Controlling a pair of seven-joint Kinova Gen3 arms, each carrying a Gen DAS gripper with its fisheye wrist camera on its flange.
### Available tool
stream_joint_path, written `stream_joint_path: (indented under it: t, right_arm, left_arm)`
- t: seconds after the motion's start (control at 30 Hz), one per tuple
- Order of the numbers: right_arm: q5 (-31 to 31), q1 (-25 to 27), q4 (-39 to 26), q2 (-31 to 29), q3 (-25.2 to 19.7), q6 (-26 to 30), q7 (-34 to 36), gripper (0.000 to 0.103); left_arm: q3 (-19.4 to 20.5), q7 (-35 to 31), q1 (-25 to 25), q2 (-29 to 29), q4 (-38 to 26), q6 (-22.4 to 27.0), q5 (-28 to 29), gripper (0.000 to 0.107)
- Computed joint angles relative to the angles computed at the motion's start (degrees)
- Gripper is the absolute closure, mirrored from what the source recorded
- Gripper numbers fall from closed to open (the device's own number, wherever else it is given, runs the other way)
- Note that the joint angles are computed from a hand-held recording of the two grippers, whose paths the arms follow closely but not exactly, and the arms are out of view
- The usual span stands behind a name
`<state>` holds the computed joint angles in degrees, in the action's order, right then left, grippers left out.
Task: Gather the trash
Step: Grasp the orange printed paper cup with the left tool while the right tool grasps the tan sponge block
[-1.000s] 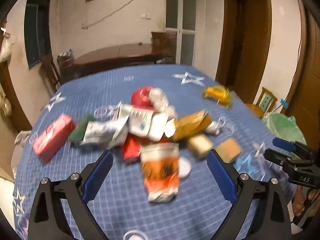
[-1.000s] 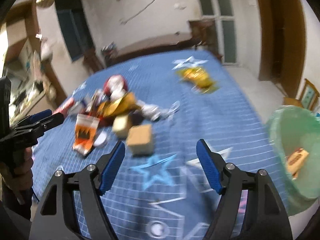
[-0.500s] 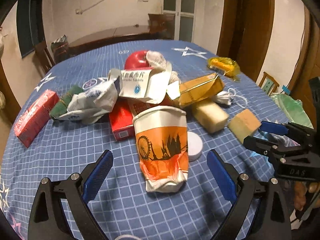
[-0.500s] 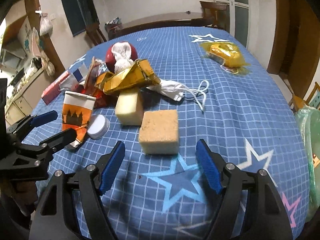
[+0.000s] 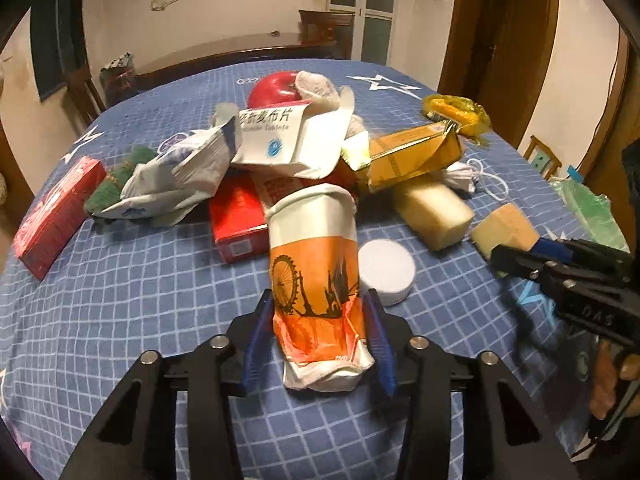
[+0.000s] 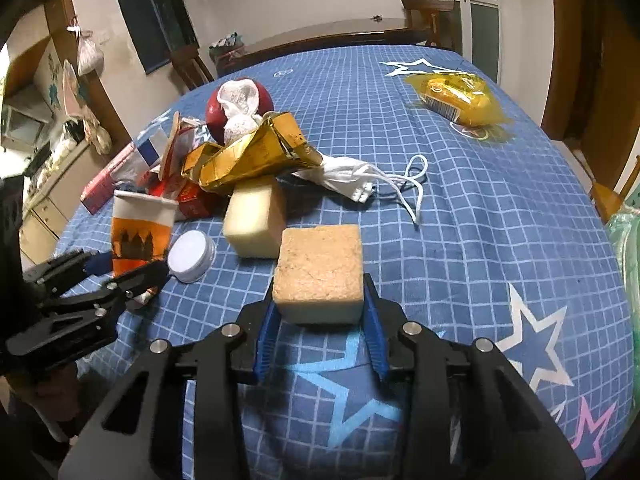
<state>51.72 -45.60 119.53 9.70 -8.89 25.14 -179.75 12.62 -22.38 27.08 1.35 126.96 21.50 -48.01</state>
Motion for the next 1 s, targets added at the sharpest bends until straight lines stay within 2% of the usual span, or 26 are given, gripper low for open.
stream_joint_path:
  t: [0.2, 0.4, 0.6, 0.8, 1.0]
  right_arm:
    - [6.8, -1.0, 3.2, -2.8, -0.8, 0.2, -9.2, 0.067]
    - [10.7, -0.8, 4.3, -4.5, -4.9, 3.7, -15.1, 0.068]
    - [13.6, -3.8, 3.3, -5.0, -9.2, 12.1, -19.1, 0.068]
    - [15.5, -6.6, 3.1, -6.1, -11.8, 20.7, -21.3, 0.068]
    - [16.5, -6.4, 4.7, -8.2, -13.1, 23.4, -23.9, 0.068]
  left_arm:
    - [2.5, 8.4, -1.1, -4.7, 2.6, 1.8, -4.3, 0.063]
    - [7.8, 10.9, -4.8, -9.4, 3.2, 6.7, -3.9, 0.063]
    - [13.4, 12.5, -8.5, -11.8, 3.1, 9.9, -4.3, 0.063]
    - [16.3, 13.3, -8.0, -11.6, 1.9, 11.6, -4.6, 0.063]
    - [17.2, 14.4, -3.8, -8.9, -1.3, 14.6, -6.5, 0.063]
